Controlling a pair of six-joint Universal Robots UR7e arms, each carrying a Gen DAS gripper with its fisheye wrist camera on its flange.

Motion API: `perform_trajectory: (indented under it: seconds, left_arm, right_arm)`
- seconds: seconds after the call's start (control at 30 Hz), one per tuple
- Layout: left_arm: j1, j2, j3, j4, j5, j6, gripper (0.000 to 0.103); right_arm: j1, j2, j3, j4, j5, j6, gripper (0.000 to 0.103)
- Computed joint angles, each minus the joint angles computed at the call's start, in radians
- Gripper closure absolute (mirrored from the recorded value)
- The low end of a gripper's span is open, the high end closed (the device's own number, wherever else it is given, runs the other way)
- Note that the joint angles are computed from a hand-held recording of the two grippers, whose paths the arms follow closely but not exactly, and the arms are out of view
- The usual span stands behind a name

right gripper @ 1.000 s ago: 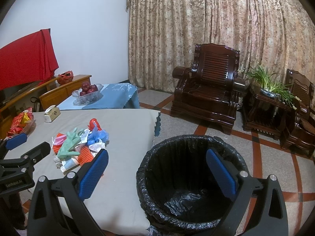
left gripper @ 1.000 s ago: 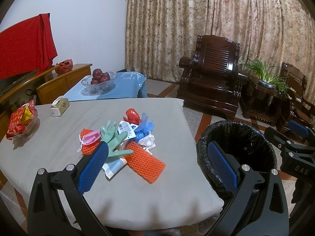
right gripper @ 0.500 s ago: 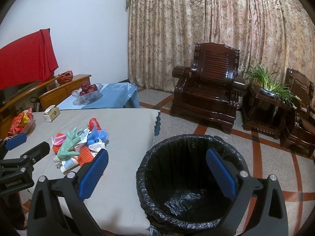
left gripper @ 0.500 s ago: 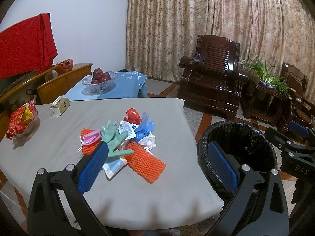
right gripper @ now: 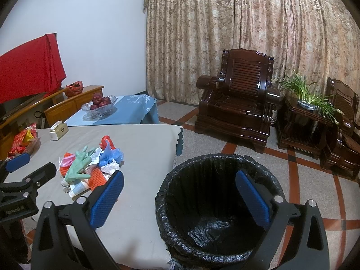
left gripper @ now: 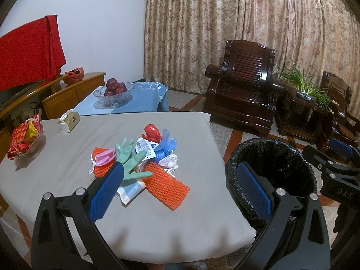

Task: Collect trash

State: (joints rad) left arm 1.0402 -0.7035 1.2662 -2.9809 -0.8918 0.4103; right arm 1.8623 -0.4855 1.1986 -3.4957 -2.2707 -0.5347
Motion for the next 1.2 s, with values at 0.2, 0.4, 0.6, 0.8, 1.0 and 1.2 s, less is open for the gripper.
perform_trajectory:
  seconds: [0.2,0.4,0.6,0.8,1.0,1.2]
  left_arm:
    - [0.001,0.001,-0.002,0.003,0.000,-0.001,0.005]
    - [-0.001,-0.004,0.007,-0.005,0.002,0.000,0.005]
    - [-0.001,-0.004,0.006,-0.002,0.002,-0.002,0.005]
    - [0.016,-0.009,0.030,-0.025,-0.008,0.002,0.005]
    - [0.044,0.013,-0.011,-0.038,0.005,0.006,0.005]
    - [0.098,0.043,-0.082,-0.090,0.038,0.034,0.005]
  right_arm:
    - [0.000,0.001,-0.001,0.002,-0.001,0.002,0.006]
    - [-0.002,-0.004,0.006,0.000,0.001,0.003,0.006]
    - [-0.001,-0.003,0.003,0.003,-0.002,0.003,0.006]
    - [-0.003,-0.002,0.003,0.003,0.003,0.001,0.006]
    - [-0.031,0.029,-0.031,0.017,0.057,-0.009,0.006]
    - [-0.047,0.107,-0.148,0.109,0.149,-0.019,0.006]
